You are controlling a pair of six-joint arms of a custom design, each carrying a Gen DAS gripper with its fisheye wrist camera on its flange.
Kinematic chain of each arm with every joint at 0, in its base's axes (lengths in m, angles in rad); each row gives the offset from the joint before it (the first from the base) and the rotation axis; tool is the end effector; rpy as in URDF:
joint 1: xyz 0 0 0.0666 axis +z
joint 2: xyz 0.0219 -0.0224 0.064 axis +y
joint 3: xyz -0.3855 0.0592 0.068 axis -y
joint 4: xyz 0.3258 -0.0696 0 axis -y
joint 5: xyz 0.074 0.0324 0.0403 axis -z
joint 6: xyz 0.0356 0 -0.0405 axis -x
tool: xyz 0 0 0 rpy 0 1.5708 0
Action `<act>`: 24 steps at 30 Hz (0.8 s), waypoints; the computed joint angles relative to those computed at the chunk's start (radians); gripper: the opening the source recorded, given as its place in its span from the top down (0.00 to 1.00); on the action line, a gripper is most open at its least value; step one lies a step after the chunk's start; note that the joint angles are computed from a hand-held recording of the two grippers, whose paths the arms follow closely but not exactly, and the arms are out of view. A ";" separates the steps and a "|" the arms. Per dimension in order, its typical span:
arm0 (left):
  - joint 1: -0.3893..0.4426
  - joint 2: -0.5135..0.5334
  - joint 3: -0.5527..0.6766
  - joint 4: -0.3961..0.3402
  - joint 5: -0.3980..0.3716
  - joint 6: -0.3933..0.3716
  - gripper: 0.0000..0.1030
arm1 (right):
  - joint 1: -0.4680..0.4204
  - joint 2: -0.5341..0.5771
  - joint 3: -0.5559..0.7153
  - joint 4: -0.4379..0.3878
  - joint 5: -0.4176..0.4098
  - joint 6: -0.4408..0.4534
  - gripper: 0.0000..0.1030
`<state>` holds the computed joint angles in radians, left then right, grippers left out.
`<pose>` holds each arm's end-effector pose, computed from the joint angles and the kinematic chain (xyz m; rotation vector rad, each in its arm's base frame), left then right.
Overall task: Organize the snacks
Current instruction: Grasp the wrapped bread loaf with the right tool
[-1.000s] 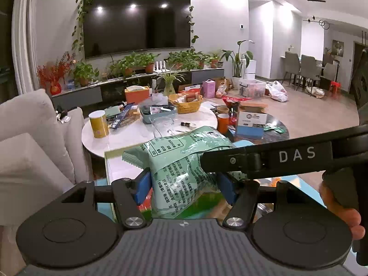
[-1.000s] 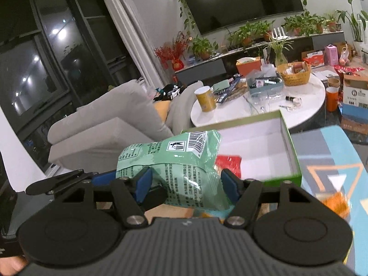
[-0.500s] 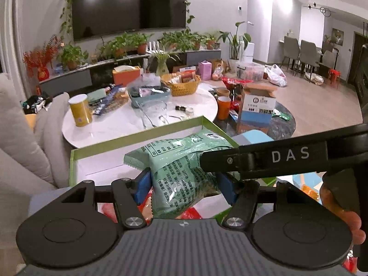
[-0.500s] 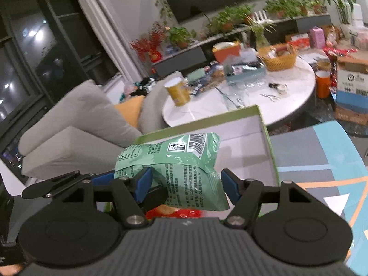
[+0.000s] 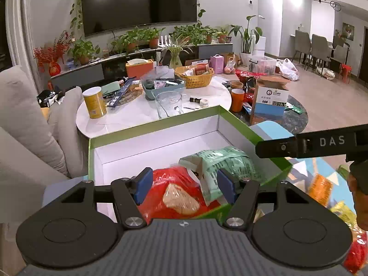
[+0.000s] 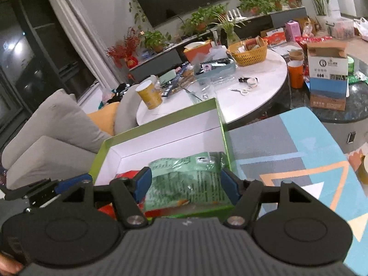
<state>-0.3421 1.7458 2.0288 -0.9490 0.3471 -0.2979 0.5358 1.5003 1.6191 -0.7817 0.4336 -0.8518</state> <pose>0.5170 -0.1974 0.5228 0.8753 2.0417 -0.4117 0.4118 0.2266 0.4930 0.5710 2.1037 0.3092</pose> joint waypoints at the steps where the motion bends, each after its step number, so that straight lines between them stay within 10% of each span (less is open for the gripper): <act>1: 0.007 -0.019 -0.018 0.003 0.007 0.001 0.42 | 0.008 -0.005 0.004 -0.009 0.001 0.000 0.55; 13: 0.093 -0.262 -0.296 0.051 0.030 -0.112 0.35 | 0.152 -0.029 0.006 -0.056 -0.010 0.031 0.55; 24: 0.211 -0.270 -0.326 0.025 0.058 -0.045 0.34 | 0.206 0.062 0.107 -0.091 -0.061 0.015 0.55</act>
<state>-0.1310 1.4758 1.7031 -0.9238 0.4055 -0.3428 0.7417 1.5619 1.7261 -0.8729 0.3722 -0.8371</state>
